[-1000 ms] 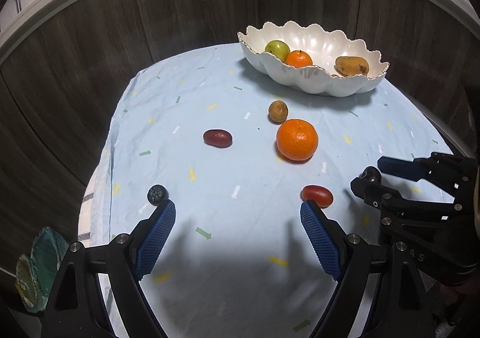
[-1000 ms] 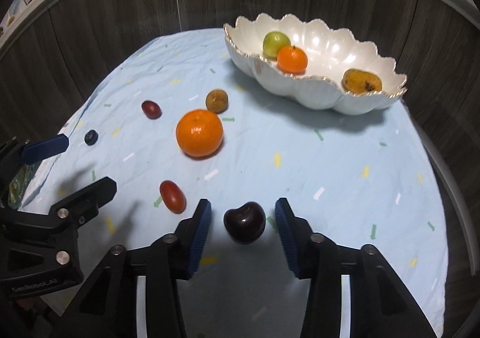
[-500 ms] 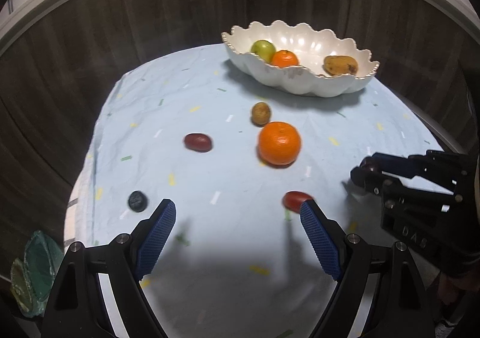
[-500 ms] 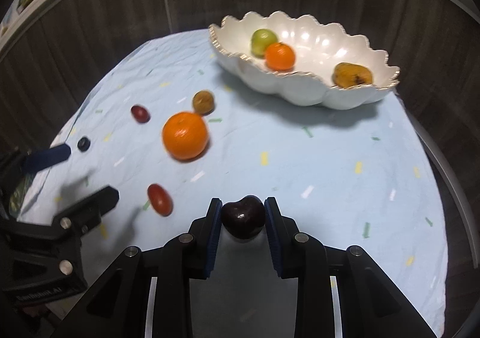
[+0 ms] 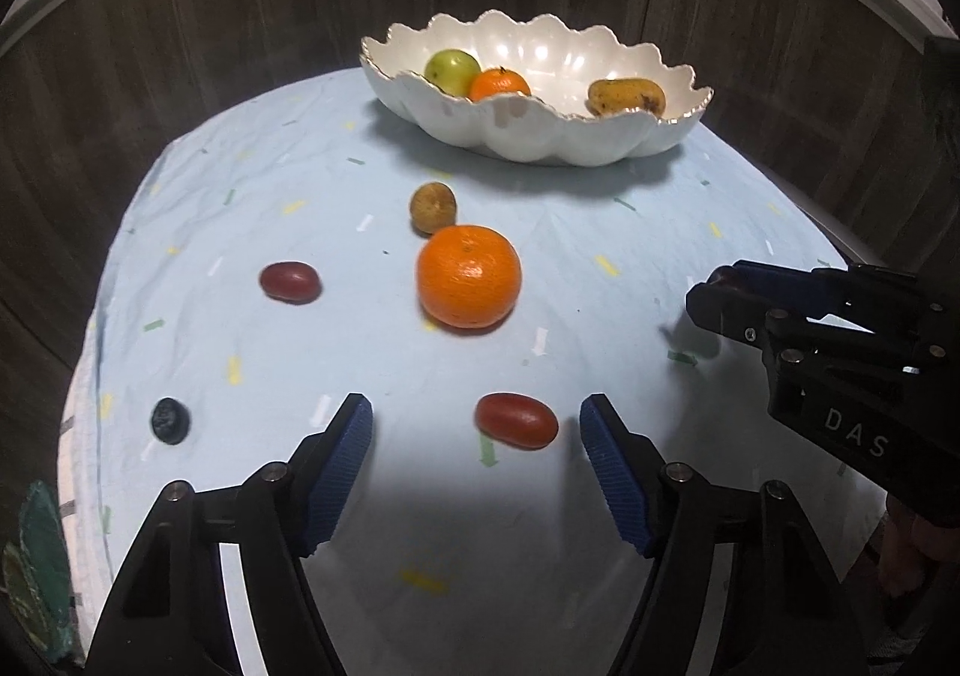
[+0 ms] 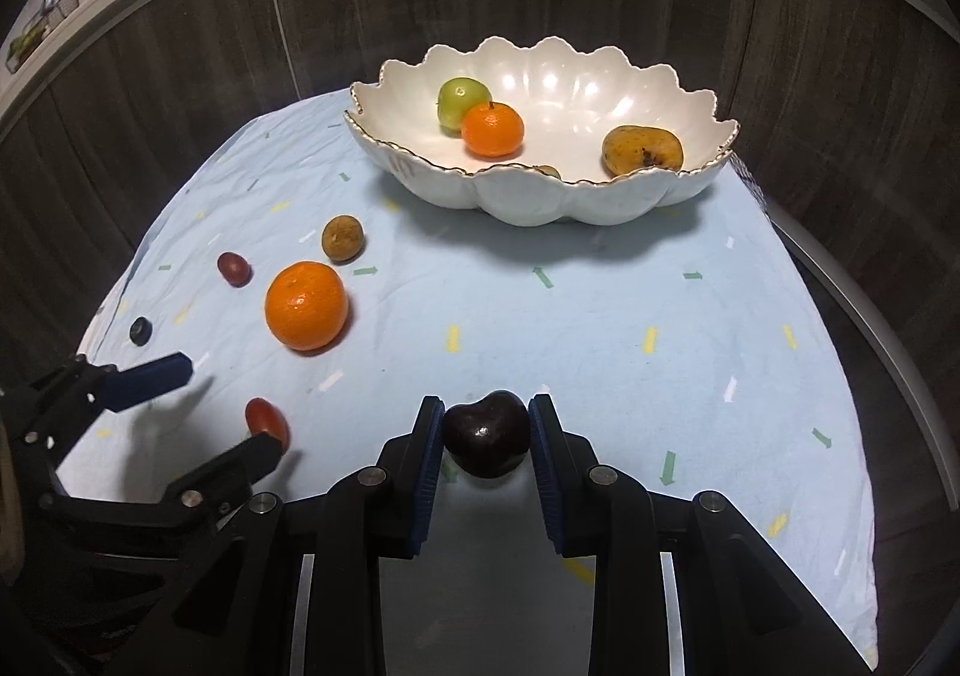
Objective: Organize fruits
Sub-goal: 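Grasp the dark red cherry with the right tool while the left tool grasps a red date, then lift the cherry and red date and carry both over the white bowl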
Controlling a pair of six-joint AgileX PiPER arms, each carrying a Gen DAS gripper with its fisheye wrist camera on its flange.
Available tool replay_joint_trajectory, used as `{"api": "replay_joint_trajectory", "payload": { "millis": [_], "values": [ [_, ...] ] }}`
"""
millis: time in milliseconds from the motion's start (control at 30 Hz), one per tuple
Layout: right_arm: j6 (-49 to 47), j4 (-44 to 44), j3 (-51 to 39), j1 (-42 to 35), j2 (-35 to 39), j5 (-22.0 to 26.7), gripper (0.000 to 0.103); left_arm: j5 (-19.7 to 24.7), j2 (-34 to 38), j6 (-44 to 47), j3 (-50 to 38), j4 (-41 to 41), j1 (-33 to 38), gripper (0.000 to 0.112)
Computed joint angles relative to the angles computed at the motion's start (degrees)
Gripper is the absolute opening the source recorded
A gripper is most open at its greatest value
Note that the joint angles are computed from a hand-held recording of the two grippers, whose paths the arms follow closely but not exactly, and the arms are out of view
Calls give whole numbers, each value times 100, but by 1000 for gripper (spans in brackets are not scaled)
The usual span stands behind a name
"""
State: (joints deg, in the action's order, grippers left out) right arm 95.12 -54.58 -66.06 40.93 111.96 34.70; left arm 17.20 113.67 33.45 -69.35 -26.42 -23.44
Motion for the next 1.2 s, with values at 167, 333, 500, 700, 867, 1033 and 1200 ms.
{"api": "replay_joint_trajectory", "payload": {
  "millis": [167, 333, 500, 700, 867, 1033, 1200],
  "values": [
    [10, 22, 44, -69, 5, -72, 30, 153, 196, 52, -187, -38, -37, 57],
    [17, 50, 56, -107, 23, -112, 30, 72, 245, 211, -199, -166, -56, 47],
    [-12, 96, 54, -142, 42, -160, 30, -68, 203, 315, -93, -248, -79, 32],
    [36, 47, 56, -119, 24, -124, 30, -19, 171, 597, -69, -489, -41, 27],
    [61, -2, 43, -84, -18, -63, 30, -51, 74, 684, -6, -573, -40, 27],
    [76, -66, 35, -38, -99, 24, 30, -83, -40, 656, 41, -568, -19, 27],
    [104, -139, 30, -1, -171, 90, 30, -124, -163, 604, 76, -560, 2, 27]
  ]
}}
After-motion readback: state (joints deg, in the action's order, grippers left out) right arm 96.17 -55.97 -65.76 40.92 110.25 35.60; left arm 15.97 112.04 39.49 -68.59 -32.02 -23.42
